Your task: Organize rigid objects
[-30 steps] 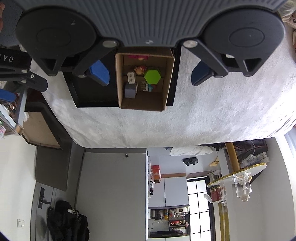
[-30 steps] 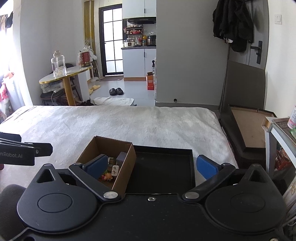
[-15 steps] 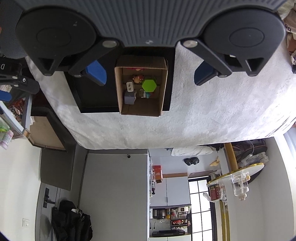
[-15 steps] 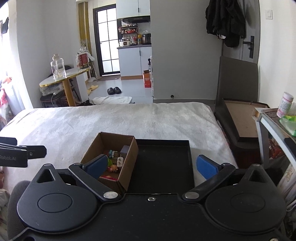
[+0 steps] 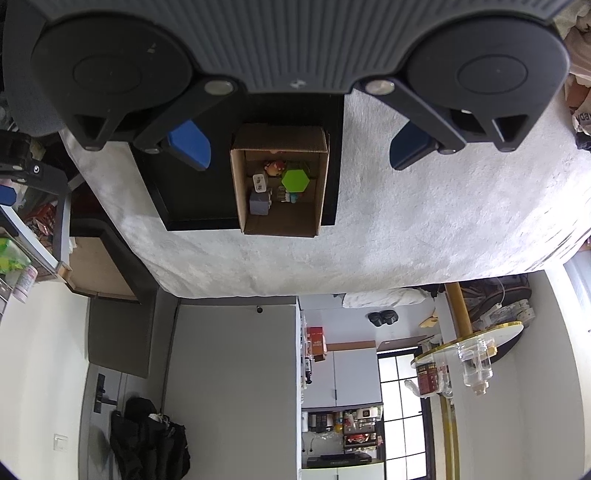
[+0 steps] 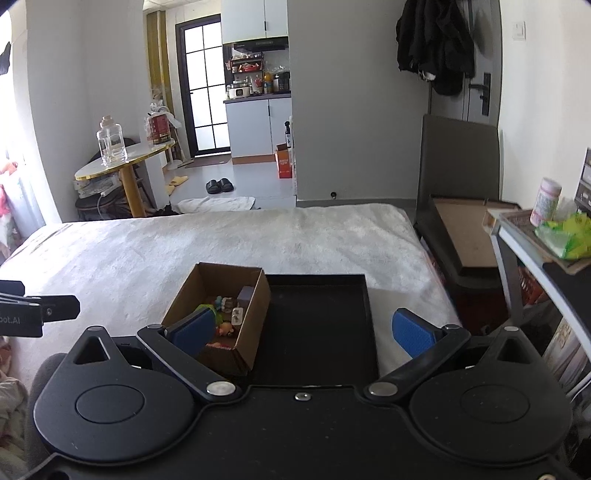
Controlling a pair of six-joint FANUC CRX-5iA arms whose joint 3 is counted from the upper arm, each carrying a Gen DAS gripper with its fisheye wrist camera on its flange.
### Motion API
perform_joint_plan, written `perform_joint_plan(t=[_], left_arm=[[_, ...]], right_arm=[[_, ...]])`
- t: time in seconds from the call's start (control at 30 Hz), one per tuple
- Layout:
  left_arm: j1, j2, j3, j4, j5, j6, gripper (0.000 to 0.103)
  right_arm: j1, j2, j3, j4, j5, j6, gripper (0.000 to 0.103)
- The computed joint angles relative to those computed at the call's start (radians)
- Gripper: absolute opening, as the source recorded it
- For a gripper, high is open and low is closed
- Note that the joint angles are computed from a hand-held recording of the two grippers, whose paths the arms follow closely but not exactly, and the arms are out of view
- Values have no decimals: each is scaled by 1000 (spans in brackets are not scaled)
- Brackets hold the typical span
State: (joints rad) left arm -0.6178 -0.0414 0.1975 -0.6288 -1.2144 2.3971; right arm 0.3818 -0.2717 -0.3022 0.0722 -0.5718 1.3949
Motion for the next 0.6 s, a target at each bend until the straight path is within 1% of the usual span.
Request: perform_joint_plan(t=[0.03,0.1,0.17,0.23,0.4,0.6], left_arm=[[-4,-1,0,-2,-2,0,103],[-11,-5,-5,-6,-2,3,103],[-15,-10,-10,-5,3,-1,103],[-23,-13,-13,-13,-1,2,103],[-33,-17,-14,-24,-6,5,103],[-57,-11,-3,-53,-28,23,103]], right_arm=[[-3,-2,0,-10,-7,7,103],[0,-13,-17,10,-2,-10,103],[12,-30,-60,100,35,-97,103],[9,-34,-69,120,43,-127,103],[-25,-23,-15,-4,-12,-33,103],[-33,-29,-1,-60,-45,2,103]])
